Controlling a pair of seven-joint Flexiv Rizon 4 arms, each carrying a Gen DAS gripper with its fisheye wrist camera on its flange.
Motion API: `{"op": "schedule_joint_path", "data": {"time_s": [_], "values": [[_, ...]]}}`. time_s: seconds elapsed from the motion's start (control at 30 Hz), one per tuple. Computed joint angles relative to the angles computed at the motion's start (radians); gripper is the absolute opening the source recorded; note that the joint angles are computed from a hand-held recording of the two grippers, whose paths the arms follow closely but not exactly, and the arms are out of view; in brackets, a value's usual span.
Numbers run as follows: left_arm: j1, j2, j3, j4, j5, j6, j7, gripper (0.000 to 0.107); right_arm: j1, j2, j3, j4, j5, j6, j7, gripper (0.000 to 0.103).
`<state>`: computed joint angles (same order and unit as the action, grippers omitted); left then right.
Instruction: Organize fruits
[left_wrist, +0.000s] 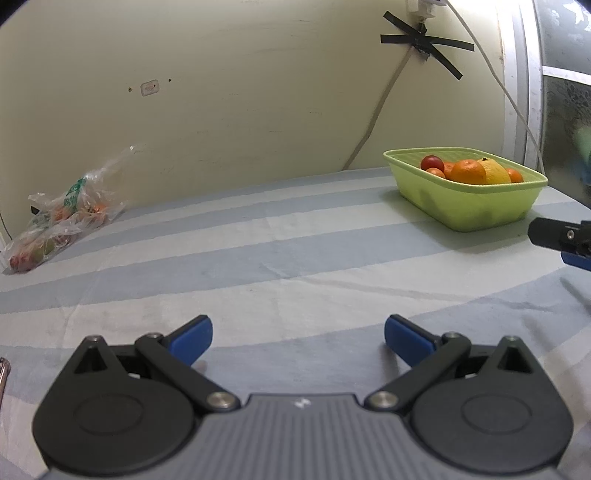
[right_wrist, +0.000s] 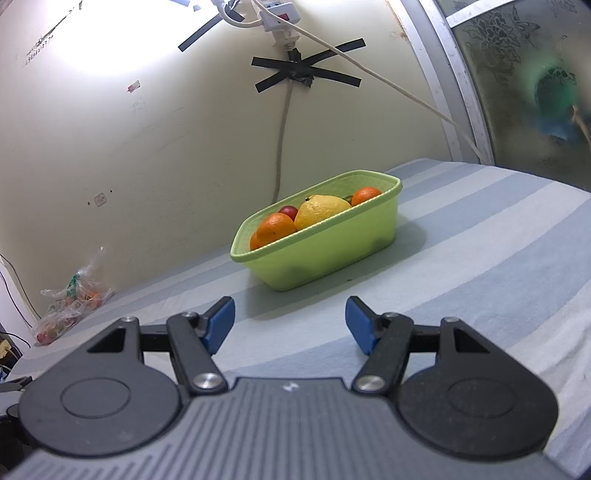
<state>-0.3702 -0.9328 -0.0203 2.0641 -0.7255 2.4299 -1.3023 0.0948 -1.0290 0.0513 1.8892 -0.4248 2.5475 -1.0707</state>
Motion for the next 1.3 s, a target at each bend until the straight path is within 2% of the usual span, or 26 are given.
{"op": "schedule_joint_path", "data": {"time_s": [1.3], "values": [[-0.009,-0.012,-0.010,-0.006,-0.029,0.038,0.024,0.103,-0.017,-0.009,-0.001,-0.013,-0.041,0.015,0.017,0.069]]}}
